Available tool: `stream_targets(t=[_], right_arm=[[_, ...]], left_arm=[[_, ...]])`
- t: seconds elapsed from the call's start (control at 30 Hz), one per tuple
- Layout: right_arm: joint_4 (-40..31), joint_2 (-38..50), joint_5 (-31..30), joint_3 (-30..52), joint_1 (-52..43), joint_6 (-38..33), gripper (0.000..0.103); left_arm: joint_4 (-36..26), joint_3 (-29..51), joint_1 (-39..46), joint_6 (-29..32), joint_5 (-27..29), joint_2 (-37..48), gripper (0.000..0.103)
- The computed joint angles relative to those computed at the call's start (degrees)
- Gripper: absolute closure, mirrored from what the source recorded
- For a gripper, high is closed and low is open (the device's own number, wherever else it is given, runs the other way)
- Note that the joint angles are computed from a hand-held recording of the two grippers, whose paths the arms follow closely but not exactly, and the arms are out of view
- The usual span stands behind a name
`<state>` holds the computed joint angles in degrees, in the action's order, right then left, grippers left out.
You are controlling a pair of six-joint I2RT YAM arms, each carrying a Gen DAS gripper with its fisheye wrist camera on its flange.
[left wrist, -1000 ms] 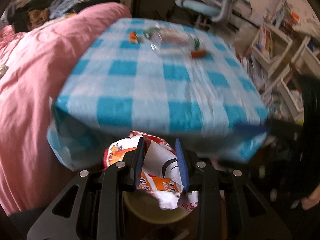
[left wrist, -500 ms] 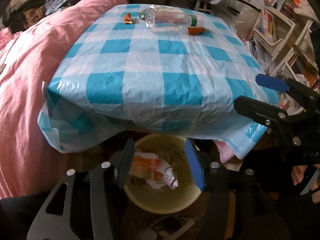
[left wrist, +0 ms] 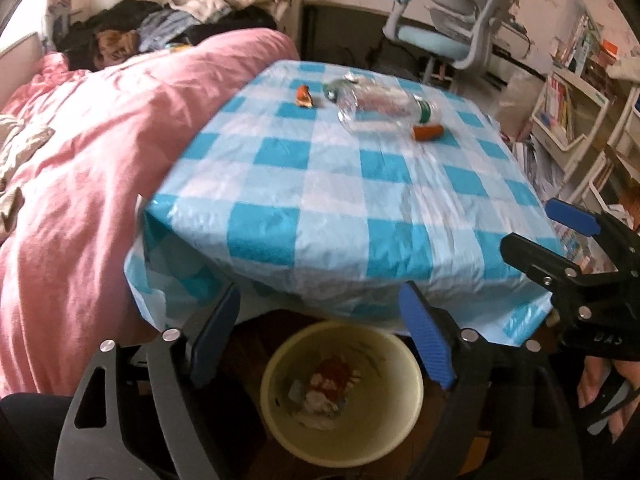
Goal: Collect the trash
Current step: 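Move both tools back over the table toward the remaining trash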
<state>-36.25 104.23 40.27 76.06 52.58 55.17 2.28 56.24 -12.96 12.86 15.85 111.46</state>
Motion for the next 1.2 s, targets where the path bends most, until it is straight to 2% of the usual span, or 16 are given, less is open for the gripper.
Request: stream_targets(t=[0.23, 0.37, 0.53, 0.7, 0.83, 0.9, 1.0, 1.1, 1.2], right_arm=[[1.97, -1.95, 5.90, -1.18, 0.85, 1.68, 0.008], [3.34, -1.08, 8.30, -0.42, 1.18, 1.69, 0.008], [3.21, -0.15, 8.31, 2.93, 0.67, -1.11, 0.008], [0.99, -1.43, 10.32, 6.50, -0.23, -6.14, 0.008], [-0.20, -1.90, 11.05, 7.58, -1.44, -9.36, 0.008], [0.91, -2.14, 10.87, 6.10, -2.21, -8.37, 0.008], [3.98, -2.29, 6.64, 3.35, -4.55, -3.86, 0.008], [5.57, -1.65, 5.72, 3.49, -5.31, -3.91, 0.008], [4.88, -0.33, 6.05, 5.13, -5.33, -4.96, 0.008]], left_arm=[[6.15, -3.33, -0.77, -1.05, -2.01, -3.54, 0.015], [6.35, -3.18, -0.81, -1.60, -2.36, -3.76, 0.014], [5.89, -1.89, -0.36, -2.03, -1.82, -5.26, 0.014], [4.49, 3.07, 0.60, -3.84, -0.72, -6.06, 0.010], [2.17, 10.22, 0.45, -4.63, -1.29, -4.27, 0.008], [1.56, 13.39, 0.48, -5.24, -1.43, -3.00, 0.008], [3.21, 15.26, 0.68, -6.20, -2.57, 0.11, 0.008], [-2.50, 19.68, 0.11, -6.45, -6.21, 4.48, 0.008], [-3.68, 21.23, -0.19, -5.45, -5.94, 5.98, 0.008]])
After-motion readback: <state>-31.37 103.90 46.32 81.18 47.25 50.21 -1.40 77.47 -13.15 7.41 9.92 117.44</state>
